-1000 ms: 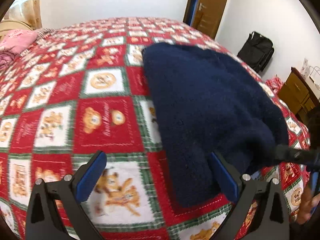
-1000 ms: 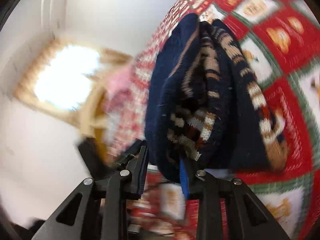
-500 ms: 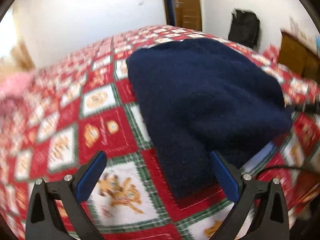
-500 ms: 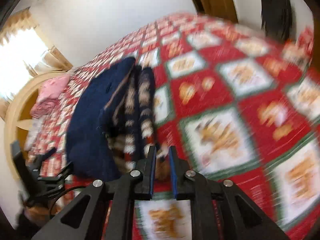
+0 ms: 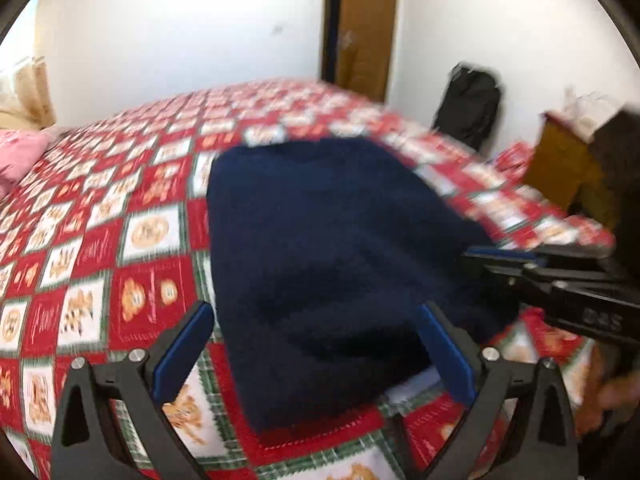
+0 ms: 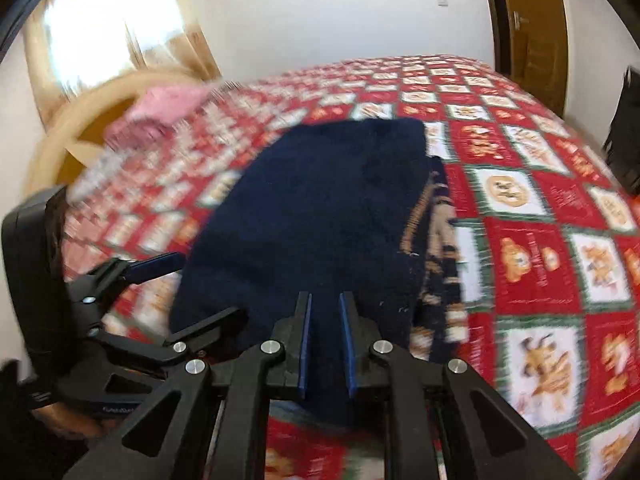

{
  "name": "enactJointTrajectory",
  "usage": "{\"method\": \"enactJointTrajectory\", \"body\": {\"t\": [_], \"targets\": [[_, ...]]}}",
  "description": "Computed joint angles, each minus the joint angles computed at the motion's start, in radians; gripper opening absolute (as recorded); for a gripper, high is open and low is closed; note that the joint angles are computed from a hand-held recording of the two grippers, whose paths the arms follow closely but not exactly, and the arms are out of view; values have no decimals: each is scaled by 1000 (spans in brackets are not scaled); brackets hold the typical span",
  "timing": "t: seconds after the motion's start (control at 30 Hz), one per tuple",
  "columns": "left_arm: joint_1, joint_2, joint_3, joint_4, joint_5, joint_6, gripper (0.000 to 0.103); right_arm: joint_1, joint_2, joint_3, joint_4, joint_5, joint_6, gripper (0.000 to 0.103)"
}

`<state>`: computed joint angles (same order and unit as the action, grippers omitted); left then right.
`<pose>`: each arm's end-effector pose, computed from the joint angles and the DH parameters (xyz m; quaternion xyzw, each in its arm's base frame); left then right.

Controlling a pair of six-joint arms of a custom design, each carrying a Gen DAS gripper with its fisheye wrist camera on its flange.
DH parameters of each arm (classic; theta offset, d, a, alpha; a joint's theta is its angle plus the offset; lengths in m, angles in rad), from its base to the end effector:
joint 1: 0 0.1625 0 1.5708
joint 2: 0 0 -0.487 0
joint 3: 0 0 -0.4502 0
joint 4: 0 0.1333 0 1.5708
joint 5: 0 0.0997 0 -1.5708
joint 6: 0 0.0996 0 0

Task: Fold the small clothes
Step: 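Adjust the folded sweater bundle with the right gripper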

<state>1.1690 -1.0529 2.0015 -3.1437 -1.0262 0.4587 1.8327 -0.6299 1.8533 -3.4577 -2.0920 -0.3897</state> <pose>-0.0778 -0.6560 0.2090 0.3072 0.8675 -0.2884 0.2643 0.2565 -0.6337 0.0194 0.2129 -0.8924 0.2985 0.2632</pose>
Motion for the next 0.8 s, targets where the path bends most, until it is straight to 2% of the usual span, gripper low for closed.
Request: {"method": "enactJointTrajectory", "body": {"t": [0.07,0.17,0.2,0.27,0.33,0.37,0.47,0.53,0.63,0.7,0.73,0.8], "targets": [[7,29,-11,28,49,-35,97,-10,1,0,-10,-23,-18,11],[28,10,5,38,16,-37,99,-19,5,-8,-40,-48,-42,11],[29,1,11,50,19,-25,99,-22,7,-18,-35,-49,-40,11],[27,9,28,12,88,59,101,-30,11,-39,-20,-45,-29,11],[37,2,48,-4,100,114,103,-38,26,-59,-35,-34,-50,11],[42,-2,47,14,103,105,103,-42,30,-63,-43,-22,-57,11],[53,-17,36,70,90,50,103,-47,4,-33,-25,20,-32,11],[48,-30,48,51,86,56,102,-49,-32,12,-21,63,16,14],[37,-68,70,56,35,78,101,-41,-74,91,-102,125,26,15],[29,-92,83,43,-17,102,101,-29,-78,112,-117,102,16,23],[22,-100,89,26,-40,120,101,-28,-77,112,-81,76,38,36],[12,-105,90,-2,-75,145,101,-41,-80,115,16,66,102,38]]}}
